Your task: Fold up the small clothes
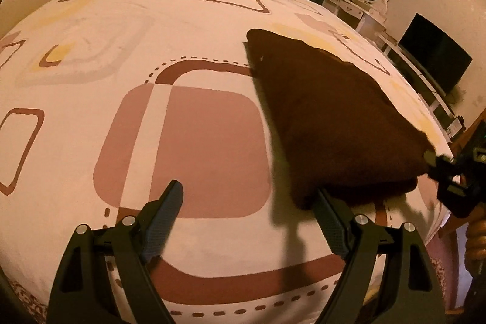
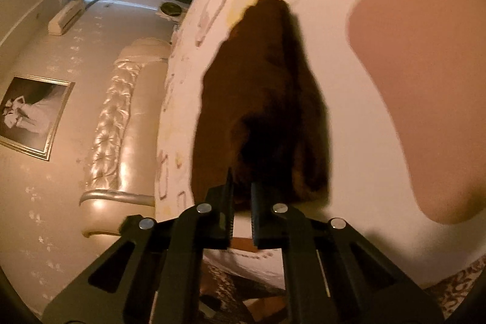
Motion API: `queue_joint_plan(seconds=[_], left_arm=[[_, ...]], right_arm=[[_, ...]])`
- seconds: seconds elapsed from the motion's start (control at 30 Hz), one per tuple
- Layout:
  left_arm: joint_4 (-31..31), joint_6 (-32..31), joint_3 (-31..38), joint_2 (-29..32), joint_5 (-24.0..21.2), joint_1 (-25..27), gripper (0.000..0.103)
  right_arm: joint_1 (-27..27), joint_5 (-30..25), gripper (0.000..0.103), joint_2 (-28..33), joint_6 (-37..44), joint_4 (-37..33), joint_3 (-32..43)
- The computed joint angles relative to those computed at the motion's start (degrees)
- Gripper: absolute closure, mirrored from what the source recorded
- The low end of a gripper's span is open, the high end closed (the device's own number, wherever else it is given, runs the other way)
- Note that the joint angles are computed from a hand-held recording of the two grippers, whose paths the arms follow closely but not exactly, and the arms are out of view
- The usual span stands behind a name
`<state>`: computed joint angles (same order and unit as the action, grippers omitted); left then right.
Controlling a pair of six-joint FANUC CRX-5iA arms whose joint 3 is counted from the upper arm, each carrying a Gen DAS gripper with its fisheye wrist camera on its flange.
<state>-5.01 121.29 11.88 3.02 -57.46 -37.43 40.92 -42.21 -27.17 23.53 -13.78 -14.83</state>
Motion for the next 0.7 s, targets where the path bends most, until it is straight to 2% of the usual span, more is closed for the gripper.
queue_joint_plan(seconds=[0.07,0.2,0.37,0.43,0.53,0.6,0.63,0.7], left_arm=[[0.13,-0.38,-0.12,0.01,0.12,0.09,0.020],[0.72,-1.26,-0.30,-0.01,-0.01,0.35,0.020],[4.42,-3.00,-3.94,-2.37,2.53,1.81,0.020],[10.53,-5.44,-7.97,-4.67,6.17,3.78,0.020],[23.57,-10.79,-15.07,-7.90,12.56,7.51,0.020],[28.80,-13.11,-16.30,-7.43,13.64,8.76,0.020],[30.99,-13.95,-16.31,-6.71,13.44,9.34,0.020],[38.56,-18.23,-17.29,-4.67,13.77,10.37,0.020]], right_arm=[[-0.19,-0.34,0.095,-0.43,-1.06,-0.47,-1.64],[-0.25,3.04,0.096,-1.43,-0.88,-1.81,-5.14],[-0.20,4.10,0.096,-2.15,0.37,-2.97,-5.93],[-0.48,3.76,0.095,-2.42,1.55,-3.86,-5.83],[-1.72,0.92,0.094,-1.70,6.36,-6.44,-3.79],[-2.41,-1.07,0.090,-1.41,8.92,-7.59,-2.47],[-2.42,-1.84,0.086,-1.63,9.02,-7.04,-2.06],[-1.33,-1.18,0.068,-2.84,6.74,-3.75,-2.67]])
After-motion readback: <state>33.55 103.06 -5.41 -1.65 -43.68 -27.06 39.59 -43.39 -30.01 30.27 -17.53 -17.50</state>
